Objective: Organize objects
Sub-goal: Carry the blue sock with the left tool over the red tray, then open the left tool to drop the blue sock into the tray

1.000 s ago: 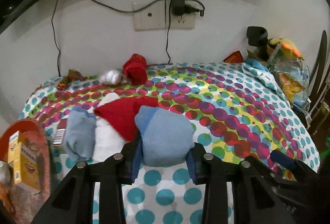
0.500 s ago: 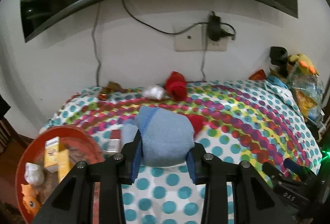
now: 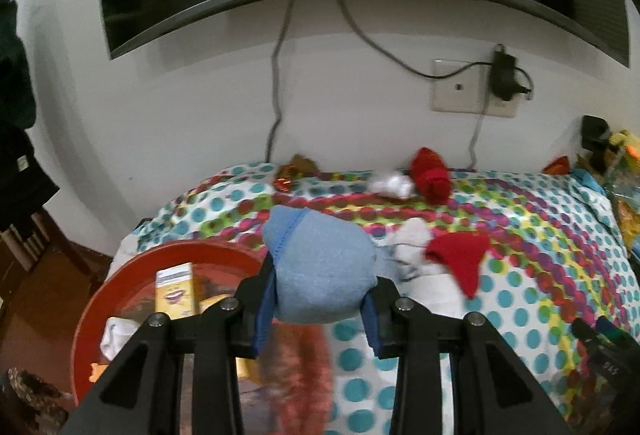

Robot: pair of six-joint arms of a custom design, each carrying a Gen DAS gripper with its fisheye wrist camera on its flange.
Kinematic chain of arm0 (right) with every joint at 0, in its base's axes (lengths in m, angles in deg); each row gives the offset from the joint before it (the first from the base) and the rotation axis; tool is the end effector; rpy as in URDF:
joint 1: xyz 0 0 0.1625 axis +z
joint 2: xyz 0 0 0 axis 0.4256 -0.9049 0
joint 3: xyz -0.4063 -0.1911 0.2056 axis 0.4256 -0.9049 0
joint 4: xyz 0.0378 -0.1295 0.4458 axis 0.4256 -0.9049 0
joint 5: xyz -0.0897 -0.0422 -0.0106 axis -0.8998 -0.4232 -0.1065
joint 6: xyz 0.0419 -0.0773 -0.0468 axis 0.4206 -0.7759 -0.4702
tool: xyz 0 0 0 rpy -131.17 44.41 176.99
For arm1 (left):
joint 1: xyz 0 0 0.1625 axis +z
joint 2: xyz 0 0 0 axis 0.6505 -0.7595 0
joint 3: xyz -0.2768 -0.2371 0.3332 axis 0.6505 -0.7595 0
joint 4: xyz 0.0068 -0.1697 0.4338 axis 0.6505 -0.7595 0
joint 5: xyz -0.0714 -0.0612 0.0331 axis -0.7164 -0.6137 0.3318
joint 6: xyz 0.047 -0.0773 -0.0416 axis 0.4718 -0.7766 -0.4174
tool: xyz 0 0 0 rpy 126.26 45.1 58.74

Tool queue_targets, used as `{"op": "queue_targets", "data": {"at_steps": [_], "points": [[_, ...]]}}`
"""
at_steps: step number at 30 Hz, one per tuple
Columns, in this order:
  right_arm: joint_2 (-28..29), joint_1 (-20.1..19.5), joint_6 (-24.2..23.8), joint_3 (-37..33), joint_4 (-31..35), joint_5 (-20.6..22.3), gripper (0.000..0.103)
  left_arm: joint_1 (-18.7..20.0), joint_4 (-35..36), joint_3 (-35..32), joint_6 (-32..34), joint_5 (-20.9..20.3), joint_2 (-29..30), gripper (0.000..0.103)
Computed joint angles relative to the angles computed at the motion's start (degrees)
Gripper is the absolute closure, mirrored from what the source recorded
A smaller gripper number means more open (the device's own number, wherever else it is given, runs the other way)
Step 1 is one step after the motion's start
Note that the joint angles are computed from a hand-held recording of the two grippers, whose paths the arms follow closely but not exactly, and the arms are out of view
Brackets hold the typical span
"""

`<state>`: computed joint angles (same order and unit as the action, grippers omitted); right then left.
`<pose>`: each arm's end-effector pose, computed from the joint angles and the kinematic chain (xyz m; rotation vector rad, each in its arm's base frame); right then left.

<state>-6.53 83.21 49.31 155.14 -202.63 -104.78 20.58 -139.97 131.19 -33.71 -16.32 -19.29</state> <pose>0.3013 -0.6986 0.0515 -0.1290 -2.3442 1.1898 -0.1635 -0.7253 0.3658 0.6338 2.1071 -0.9687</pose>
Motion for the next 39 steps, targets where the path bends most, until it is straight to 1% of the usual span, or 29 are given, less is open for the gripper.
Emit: {"op": "queue_targets", "data": {"at_steps": [4, 7, 10, 16, 18, 21, 25, 29, 34, 36, 38, 39], "points": [[0.19, 0.12, 0.09, -0.28, 0.33, -0.36, 0.01, 1.75, 0.91, -0.9, -0.42, 0.79, -0.88, 0.066], [0.35, 0.19, 0.17, -0.53, 0.47, -0.62, 0.01, 3.2, 1.55, -2.02, 0.27, 2.18, -1.41, 0.066], [0.39, 0.19, 0.21, -0.53, 0.38, -0.65, 0.01, 5.31, 4.07, -3.99, -1.66, 2.63, -2.36, 0.066], [0.21, 0.22, -0.1, 0.03, 0.46, -0.98, 0.009, 10.02, 9.85, -8.97, -5.63, 1.21, -3.45, 0.066], [-0.05, 0.17, -0.2, 0.52, 0.31, -1.04, 0.008, 12.08, 14.53, -11.4, -9.25, -0.14, -3.67, 0.066], [0.24, 0.22, 0.0, 0.16, 0.29, -1.03, 0.008, 13.91, 19.0, -13.82, -11.89, -0.91, -3.43, 0.066], [0.64, 0.36, 0.07, -0.43, 0.78, -1.54, 0.008, 15.35, 23.89, -16.06, -15.26, -0.41, -2.55, 0.066], [0.61, 0.46, 0.14, -0.32, 0.87, -1.75, 0.008, 15.86, 24.69, -16.9, -15.4, -0.67, -1.45, 0.066], [0.9, 0.54, 0.21, -0.68, 1.05, -1.99, 0.008, 16.14, 27.42, -19.01, -16.43, 0.94, 0.6, 0.066], [1.27, 0.63, 0.33, -1.24, 1.33, -2.12, 0.008, 16.33, 27.9, -19.37, -17.21, 1.36, 0.99, 0.063], [1.47, 0.68, 0.39, -1.54, 1.5, -2.24, 0.008, 16.62, 28.48, -19.48, -18.24, 0.28, 0.92, 0.061], [1.55, 0.7, 0.41, -1.65, 1.56, -2.3, 0.008, 16.74, 29.16, -19.69, -18.84, -0.11, 0.99, 0.055]]}}
